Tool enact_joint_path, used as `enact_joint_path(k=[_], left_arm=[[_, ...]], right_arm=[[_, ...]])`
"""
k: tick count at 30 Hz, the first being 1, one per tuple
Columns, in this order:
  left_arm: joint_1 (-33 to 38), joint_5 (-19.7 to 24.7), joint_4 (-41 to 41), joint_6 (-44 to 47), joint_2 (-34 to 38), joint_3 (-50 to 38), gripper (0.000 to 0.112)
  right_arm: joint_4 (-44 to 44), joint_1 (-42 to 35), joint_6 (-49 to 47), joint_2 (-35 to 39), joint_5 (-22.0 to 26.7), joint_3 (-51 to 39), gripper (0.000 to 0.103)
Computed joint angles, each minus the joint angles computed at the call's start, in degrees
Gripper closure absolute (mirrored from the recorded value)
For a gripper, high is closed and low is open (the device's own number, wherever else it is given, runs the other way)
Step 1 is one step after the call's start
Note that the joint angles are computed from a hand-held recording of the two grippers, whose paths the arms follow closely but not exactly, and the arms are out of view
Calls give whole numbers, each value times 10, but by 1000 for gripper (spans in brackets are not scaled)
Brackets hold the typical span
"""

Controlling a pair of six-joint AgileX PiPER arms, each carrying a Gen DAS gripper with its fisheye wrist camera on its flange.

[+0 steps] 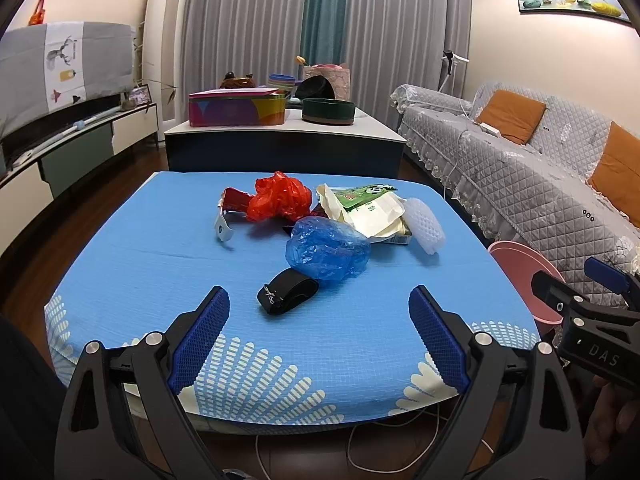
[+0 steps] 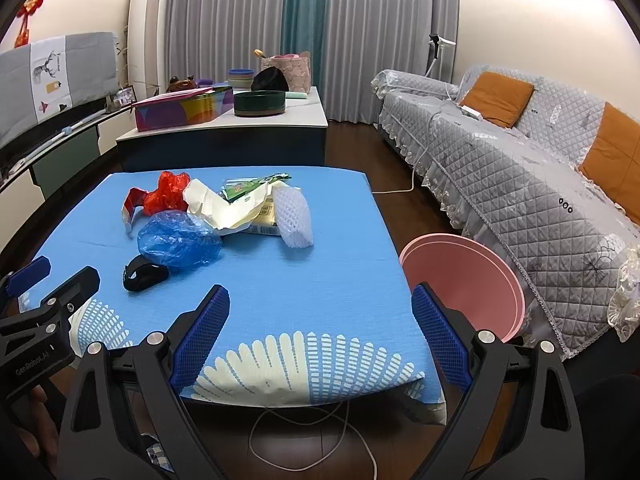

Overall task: Collect trash
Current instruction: 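Move both tools toward the trash on the blue table, then grasp the black strap with the left tool while the right tool grasps the white foam net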

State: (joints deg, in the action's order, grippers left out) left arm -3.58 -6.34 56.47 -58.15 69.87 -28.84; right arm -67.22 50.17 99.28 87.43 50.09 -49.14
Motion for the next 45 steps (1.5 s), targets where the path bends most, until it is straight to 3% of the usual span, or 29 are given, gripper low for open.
enact_joint_path(k=[9, 15, 19, 35, 40, 45], left_arm=[[-4, 4, 3, -6, 1, -4, 24], [-3, 3, 9, -9, 1, -4, 24], [-4, 4, 13, -14, 1, -5, 24], [-5, 8, 7, -13, 5, -6, 24], [-1, 15, 18, -39, 24, -17, 25], [2, 24, 43, -85, 62, -42, 28]], right_arm=[[6, -4, -5, -4, -10, 1, 13], [5, -1, -3, 2, -1, -1, 22], [6, -2, -3, 1, -4, 0, 23], [31, -21, -22, -6, -42, -2, 28], [43, -31, -49, -7, -60, -15, 39], [100, -86, -142, 1, -117, -44, 63]])
